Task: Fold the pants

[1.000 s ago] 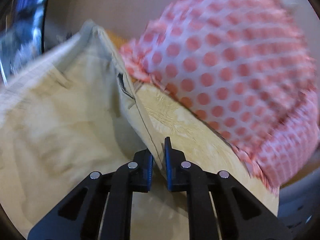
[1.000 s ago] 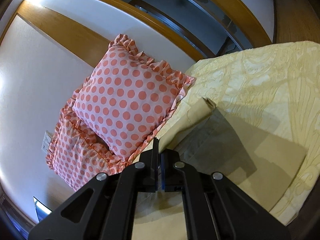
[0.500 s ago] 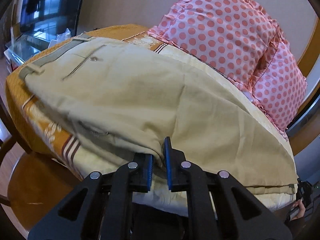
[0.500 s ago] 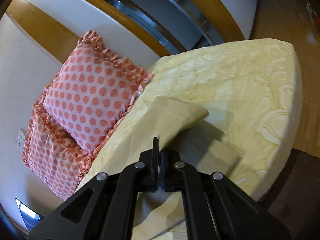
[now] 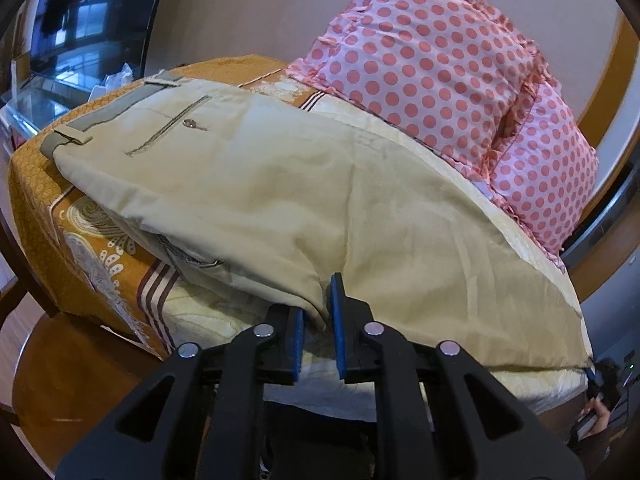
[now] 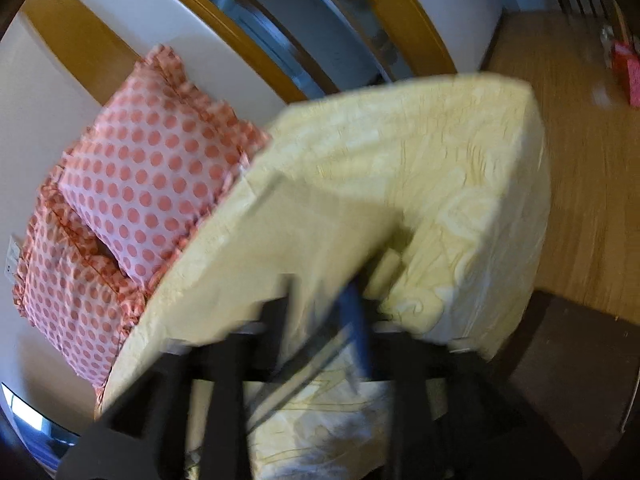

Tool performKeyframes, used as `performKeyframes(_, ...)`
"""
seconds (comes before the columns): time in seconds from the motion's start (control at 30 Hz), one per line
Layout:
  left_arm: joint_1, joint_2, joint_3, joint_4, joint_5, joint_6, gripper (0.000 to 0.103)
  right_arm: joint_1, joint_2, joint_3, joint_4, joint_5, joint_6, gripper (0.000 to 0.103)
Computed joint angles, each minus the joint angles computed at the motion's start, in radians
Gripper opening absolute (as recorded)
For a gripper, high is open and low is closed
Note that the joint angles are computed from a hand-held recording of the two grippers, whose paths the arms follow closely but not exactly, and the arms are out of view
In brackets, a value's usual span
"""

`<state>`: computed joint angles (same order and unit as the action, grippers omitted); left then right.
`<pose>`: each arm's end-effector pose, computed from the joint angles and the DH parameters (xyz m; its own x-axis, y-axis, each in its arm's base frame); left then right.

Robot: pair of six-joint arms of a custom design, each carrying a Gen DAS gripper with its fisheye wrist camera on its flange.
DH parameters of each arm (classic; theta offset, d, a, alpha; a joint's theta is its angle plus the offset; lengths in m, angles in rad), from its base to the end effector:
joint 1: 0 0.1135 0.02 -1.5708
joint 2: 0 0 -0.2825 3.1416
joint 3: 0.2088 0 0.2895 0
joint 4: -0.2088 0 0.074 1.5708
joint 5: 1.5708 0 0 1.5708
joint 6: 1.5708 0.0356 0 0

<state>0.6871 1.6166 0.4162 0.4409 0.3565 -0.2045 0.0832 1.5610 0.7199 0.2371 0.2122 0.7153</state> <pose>0.2160 0.1612 0.0795 -0.4403 -0.6074 -0.6613 -0.4985 0.7779 -0.3826 0.3398 0.0208 0.1631 -0.3672 0.6127 -0.6998 0.4403 0.7772 0.4495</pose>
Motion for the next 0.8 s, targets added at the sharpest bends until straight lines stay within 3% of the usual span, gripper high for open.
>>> performKeyframes(0.03,0.007,-0.026,-0.020,0.003,0.009,0.010,0.012,0.017,-0.024,-0.012,0.001,0.066,-0.011,0.062)
performKeyframes(0.1,0.024,-0.083,-0.060,0.013,0.023,0.028,0.015,0.033,-0.053,-0.019,-0.003,0.166,-0.044,0.060)
performKeyframes(0.2,0.049,-0.199,-0.128,0.034,0.015,0.024,0.016,-0.014,-0.031,0.002,-0.050,0.133,-0.018,0.043)
performKeyframes(0.27,0.036,-0.276,-0.168,0.061,-0.052,0.012,0.026,-0.034,-0.009,-0.004,-0.034,0.091,0.002,0.036)
performKeyframes(0.3,0.031,-0.322,-0.192,0.088,-0.085,0.003,0.043,-0.020,-0.010,-0.014,-0.015,0.121,-0.009,0.034)
performKeyframes(0.33,0.024,-0.346,-0.212,0.133,-0.109,-0.006,0.067,-0.011,-0.005,-0.012,-0.013,0.117,-0.026,0.031)
performKeyframes(0.4,-0.010,-0.325,-0.212,0.199,-0.168,-0.010,0.080,0.002,0.008,-0.023,0.028,0.103,-0.028,0.029)
performKeyframes(0.43,-0.023,-0.293,-0.192,0.207,-0.175,-0.004,0.080,0.009,0.017,-0.027,0.049,0.104,-0.040,0.024)
performKeyframes(0.47,-0.037,-0.242,-0.164,0.215,-0.177,0.002,0.080,0.007,0.028,-0.028,0.071,0.084,-0.050,0.005)
performKeyframes(0.7,-0.082,0.063,-0.028,0.249,-0.211,-0.021,0.080,0.141,0.047,0.086,0.168,0.050,-0.186,0.004)
performKeyframes(0.8,-0.106,0.098,-0.039,0.309,-0.251,-0.022,0.083,0.282,0.144,0.232,0.198,-0.079,-0.259,0.003)
